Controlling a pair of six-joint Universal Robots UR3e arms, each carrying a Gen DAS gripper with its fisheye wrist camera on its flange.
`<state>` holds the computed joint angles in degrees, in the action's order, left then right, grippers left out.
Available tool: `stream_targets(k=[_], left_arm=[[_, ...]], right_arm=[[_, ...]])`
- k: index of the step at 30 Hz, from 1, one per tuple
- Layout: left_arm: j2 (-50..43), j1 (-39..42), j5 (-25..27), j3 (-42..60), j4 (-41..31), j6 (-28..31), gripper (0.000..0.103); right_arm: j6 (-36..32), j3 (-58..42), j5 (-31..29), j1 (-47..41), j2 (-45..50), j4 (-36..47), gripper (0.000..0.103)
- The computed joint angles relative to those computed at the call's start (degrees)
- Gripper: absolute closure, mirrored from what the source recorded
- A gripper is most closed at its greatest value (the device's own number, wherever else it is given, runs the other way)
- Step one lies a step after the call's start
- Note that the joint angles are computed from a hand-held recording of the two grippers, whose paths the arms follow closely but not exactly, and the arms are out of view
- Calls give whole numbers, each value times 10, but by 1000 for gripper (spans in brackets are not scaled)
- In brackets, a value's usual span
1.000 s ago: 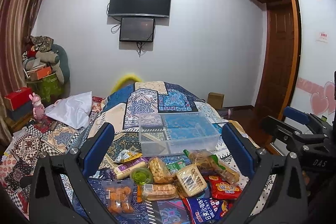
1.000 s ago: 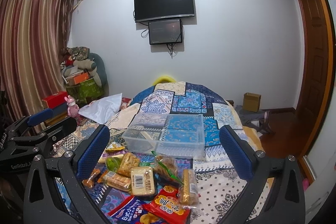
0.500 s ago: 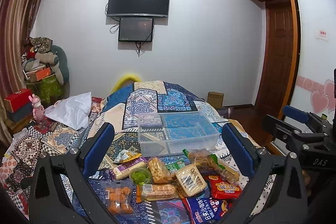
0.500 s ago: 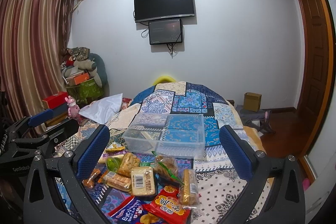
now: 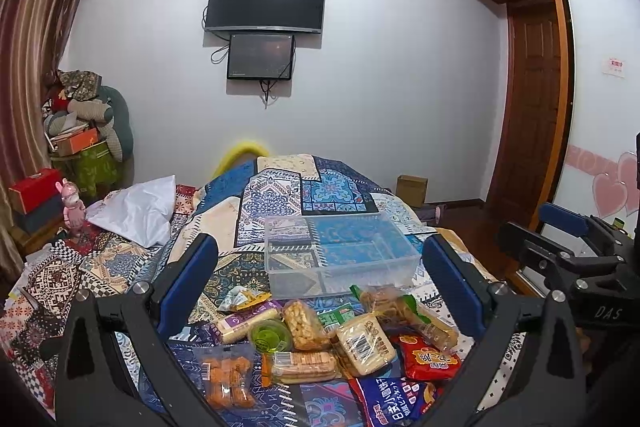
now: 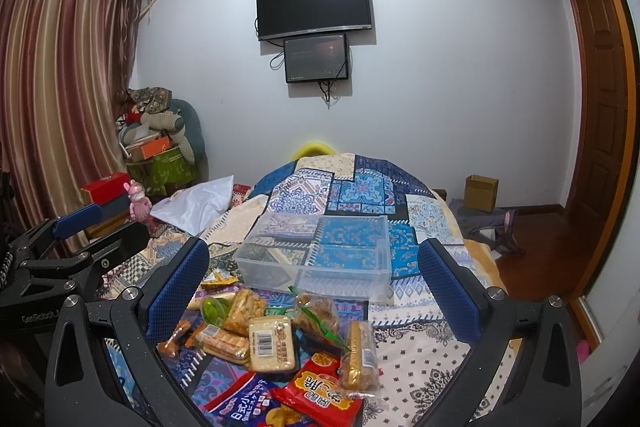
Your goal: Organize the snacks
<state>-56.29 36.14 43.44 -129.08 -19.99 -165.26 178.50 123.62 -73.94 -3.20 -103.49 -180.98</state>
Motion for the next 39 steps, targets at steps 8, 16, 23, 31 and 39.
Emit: stream_targets(k=[8, 16, 23, 31, 39], left_arm=[[-3, 1, 1, 0, 3, -1, 0], [-8, 11, -5, -4, -5, 12, 0], [-53, 17, 8, 11, -56, 58, 1], [-152, -9, 113, 18, -46, 90, 16], [-249, -17, 173, 18, -37, 93, 19]], right_arm=[[-1, 0, 0, 0, 1, 0, 0], [3, -2, -16, 8, 13, -6, 0], [-16, -15, -28, -10, 40, 46, 0], [-78, -3, -2, -58, 55, 131, 0], [-81, -19, 4, -64, 109, 167, 6]])
